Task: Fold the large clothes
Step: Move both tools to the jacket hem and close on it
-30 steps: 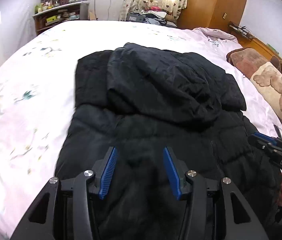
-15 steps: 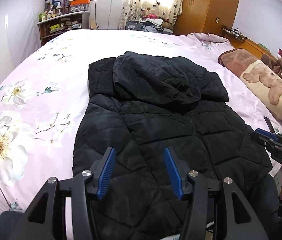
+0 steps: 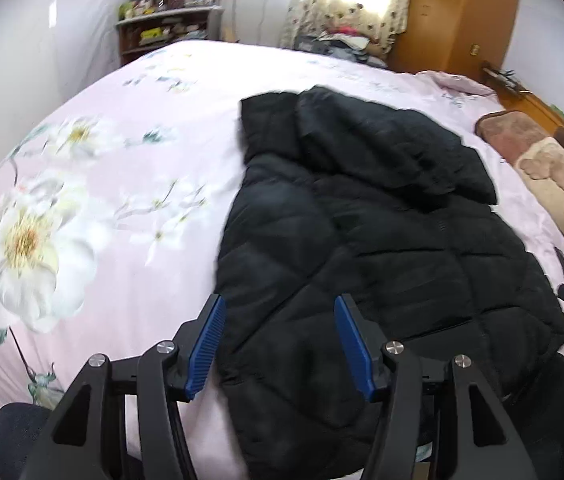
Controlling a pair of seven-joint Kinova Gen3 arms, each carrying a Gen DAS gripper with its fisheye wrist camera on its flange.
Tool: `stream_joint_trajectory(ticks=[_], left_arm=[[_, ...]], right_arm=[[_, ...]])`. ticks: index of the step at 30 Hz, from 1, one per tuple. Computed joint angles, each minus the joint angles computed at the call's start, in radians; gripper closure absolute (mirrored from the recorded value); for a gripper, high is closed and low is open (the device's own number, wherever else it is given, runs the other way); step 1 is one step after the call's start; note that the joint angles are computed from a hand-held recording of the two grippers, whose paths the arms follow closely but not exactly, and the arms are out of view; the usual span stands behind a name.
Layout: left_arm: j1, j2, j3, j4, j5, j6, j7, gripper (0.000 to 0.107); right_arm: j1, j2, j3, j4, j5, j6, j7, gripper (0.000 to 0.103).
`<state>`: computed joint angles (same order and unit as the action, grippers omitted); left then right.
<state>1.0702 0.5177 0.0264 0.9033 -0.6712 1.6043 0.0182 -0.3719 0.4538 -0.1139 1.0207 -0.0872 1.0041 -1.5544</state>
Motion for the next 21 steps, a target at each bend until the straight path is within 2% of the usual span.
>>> stream_joint_trajectory(ticks=[4, 9, 13, 21], left_arm=[[-0.03, -0.029, 0.013, 0.103, 0.054, -0.038, 0.067, 0.047], [-0.075, -0.074, 0.047, 0.239, 0.105, -0.157, 0.165, 0.04], [-0.088, -0.079, 0.065, 0.263, 0.104, -0.21, 0.184, 0.039], [-0.088, -0.041, 0.074, 0.242, 0.136, -0.271, 0.157, 0.032]], right_arm=[[0.017, 0.026, 0.022, -0.019, 0.009, 0.024, -0.024, 0.055], [0.046, 0.073, 0.038, -0.073, 0.013, 0.069, -0.06, 0.054], [0.07, 0.097, 0.042, -0.097, 0.005, 0.097, -0.092, 0.053], [0.146, 0.192, 0.004, -0.219, -0.107, 0.259, -0.1, 0.051]])
